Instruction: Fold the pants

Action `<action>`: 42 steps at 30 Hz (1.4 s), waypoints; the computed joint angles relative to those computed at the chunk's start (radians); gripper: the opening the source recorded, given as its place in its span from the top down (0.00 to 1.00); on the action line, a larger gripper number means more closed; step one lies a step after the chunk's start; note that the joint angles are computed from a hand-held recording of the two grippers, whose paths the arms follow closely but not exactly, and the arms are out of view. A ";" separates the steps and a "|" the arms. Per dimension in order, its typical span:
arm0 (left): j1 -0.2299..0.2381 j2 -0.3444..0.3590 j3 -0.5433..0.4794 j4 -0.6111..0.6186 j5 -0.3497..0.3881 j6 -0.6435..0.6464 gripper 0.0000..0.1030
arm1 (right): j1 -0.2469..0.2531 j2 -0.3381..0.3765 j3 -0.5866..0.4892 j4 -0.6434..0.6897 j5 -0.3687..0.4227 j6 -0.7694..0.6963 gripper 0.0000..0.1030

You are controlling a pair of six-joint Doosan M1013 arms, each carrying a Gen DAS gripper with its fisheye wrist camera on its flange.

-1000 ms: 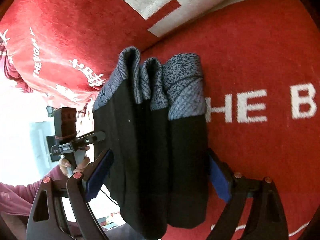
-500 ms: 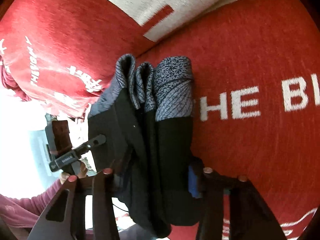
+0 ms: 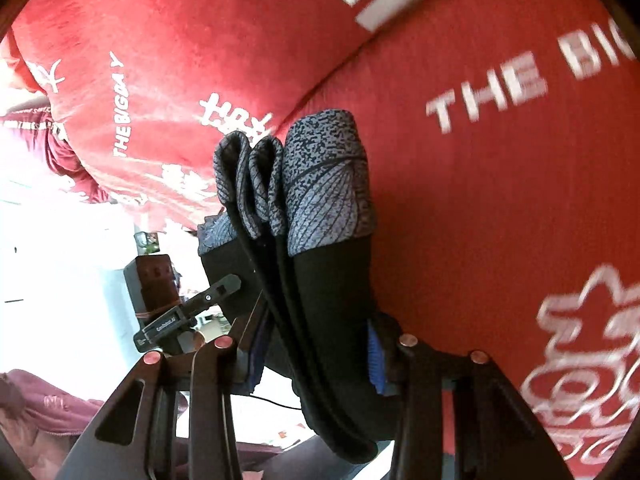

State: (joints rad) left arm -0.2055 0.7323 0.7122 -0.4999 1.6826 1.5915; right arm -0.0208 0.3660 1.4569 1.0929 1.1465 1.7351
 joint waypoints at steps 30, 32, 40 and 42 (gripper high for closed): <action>-0.077 -0.143 0.216 0.425 -0.143 -0.044 0.01 | 0.085 -0.028 -0.047 -0.561 0.130 0.311 0.16; -0.086 -0.161 0.234 0.443 -0.159 -0.016 0.01 | 0.112 -0.037 -0.068 -0.658 0.147 0.339 0.13; -0.115 -0.229 0.282 0.475 -0.175 0.030 0.01 | 0.228 -0.032 -0.175 -0.903 0.234 0.450 0.11; -0.121 -0.245 0.289 0.491 -0.170 0.027 0.01 | 0.253 -0.032 -0.200 -0.941 0.245 0.461 0.11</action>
